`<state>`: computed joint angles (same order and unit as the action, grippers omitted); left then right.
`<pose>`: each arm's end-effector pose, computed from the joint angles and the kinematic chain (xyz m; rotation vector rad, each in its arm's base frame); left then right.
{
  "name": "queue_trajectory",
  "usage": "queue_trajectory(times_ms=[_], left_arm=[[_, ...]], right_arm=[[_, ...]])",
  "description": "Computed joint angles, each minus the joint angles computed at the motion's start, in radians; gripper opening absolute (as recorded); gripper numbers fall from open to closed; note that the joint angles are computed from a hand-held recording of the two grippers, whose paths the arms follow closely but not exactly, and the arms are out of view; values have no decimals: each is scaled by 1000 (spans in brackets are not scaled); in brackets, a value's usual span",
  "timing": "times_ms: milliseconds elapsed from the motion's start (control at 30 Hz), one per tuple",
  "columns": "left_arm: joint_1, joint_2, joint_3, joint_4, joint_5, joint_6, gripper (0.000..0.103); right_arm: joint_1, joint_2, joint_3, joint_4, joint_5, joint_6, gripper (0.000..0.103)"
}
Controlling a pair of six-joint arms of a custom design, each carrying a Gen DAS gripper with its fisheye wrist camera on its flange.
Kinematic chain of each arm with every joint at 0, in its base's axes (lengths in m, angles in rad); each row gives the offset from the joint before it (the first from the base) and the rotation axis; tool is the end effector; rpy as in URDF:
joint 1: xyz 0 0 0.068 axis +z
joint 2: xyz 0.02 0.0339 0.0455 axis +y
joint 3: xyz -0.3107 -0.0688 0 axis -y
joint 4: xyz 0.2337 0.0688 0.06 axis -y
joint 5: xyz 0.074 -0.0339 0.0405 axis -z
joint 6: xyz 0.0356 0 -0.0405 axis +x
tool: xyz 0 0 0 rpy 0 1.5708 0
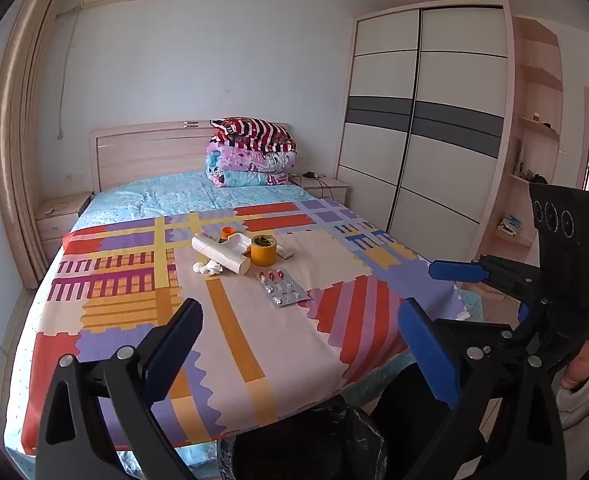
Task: Collect trash
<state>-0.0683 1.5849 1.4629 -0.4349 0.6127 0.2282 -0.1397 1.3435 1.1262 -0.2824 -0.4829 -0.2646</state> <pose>0.3490 -0.0444 0.4008 0.6530 1.9564 -0.5504 0.2833 -0.0231 0.3738 -0.4157 1.9742 0.2437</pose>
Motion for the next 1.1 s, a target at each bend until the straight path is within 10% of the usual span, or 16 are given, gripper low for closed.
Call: queue_trajectory(times_ms=[1100], left_arm=[[12, 6, -7, 9, 18, 3, 95]], right_arm=[[-1, -2, -2, -1, -2, 2, 99]])
